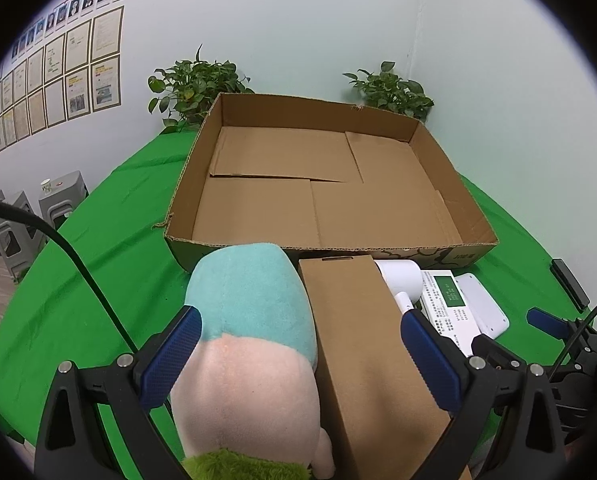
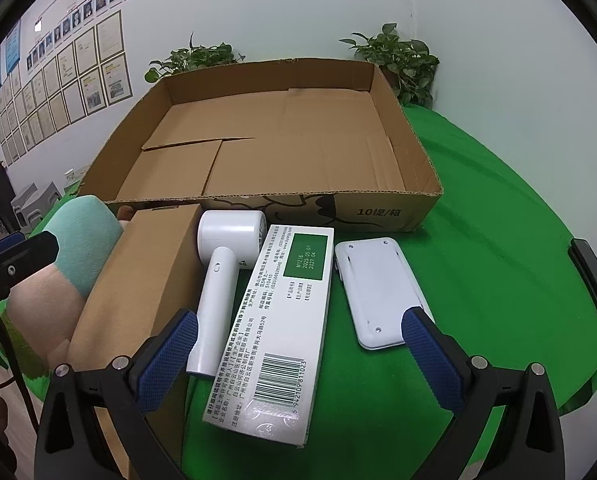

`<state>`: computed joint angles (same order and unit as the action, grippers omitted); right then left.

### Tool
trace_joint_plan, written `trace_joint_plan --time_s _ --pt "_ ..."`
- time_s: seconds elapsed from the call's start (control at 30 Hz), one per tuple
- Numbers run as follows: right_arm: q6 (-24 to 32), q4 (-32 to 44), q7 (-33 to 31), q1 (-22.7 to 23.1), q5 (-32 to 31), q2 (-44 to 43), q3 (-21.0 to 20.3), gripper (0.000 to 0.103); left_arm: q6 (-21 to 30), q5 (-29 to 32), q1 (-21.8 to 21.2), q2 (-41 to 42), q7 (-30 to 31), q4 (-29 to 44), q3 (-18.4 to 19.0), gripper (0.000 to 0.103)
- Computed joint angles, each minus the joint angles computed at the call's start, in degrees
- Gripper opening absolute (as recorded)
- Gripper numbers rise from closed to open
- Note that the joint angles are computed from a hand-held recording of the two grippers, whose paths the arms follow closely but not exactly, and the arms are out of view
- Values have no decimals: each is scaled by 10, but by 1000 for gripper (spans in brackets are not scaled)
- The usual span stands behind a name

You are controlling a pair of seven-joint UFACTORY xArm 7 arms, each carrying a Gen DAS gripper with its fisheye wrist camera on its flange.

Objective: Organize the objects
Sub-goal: 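Close the left gripper on the teal-and-pink plush toy and lift it, then carry the plush toy with the left gripper into the open cardboard box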

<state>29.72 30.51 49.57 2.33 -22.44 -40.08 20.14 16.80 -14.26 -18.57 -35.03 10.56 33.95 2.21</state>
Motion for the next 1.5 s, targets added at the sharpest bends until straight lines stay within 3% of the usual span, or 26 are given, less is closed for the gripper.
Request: trace_joint_plan --time_s 0.57,0.8,0.93,1.03,1.13,1.17,1.2,1.23,1.5 --pt "45 35 -38 23 -4 -25 13 103 4 -28 -18 -43 31 1 39 100" --pt "43 80 -72 23 -37 0 39 103 50 -50 -18 -61 68 9 83 100" --pt "1 93 -128 62 -30 21 17 103 104 -82 -28 -61 114 15 119 100" --pt "-50 87 -211 130 19 29 -34 103 150 -116 -34 -41 149 20 138 100" --pt "-70 88 -268 137 27 31 -27 103 181 -162 -42 -24 191 16 158 99" --pt "-68 92 -287 142 32 36 -26 103 189 -177 -42 -17 203 16 163 95" --pt "-66 97 -303 149 43 43 -29 103 198 -190 -42 -9 216 18 167 83" --pt "-66 103 -319 161 58 52 -35 103 204 -198 -38 1 224 18 167 78" --pt "-77 160 -442 251 225 148 -115 102 209 -278 2 -17 308 -1 158 61"
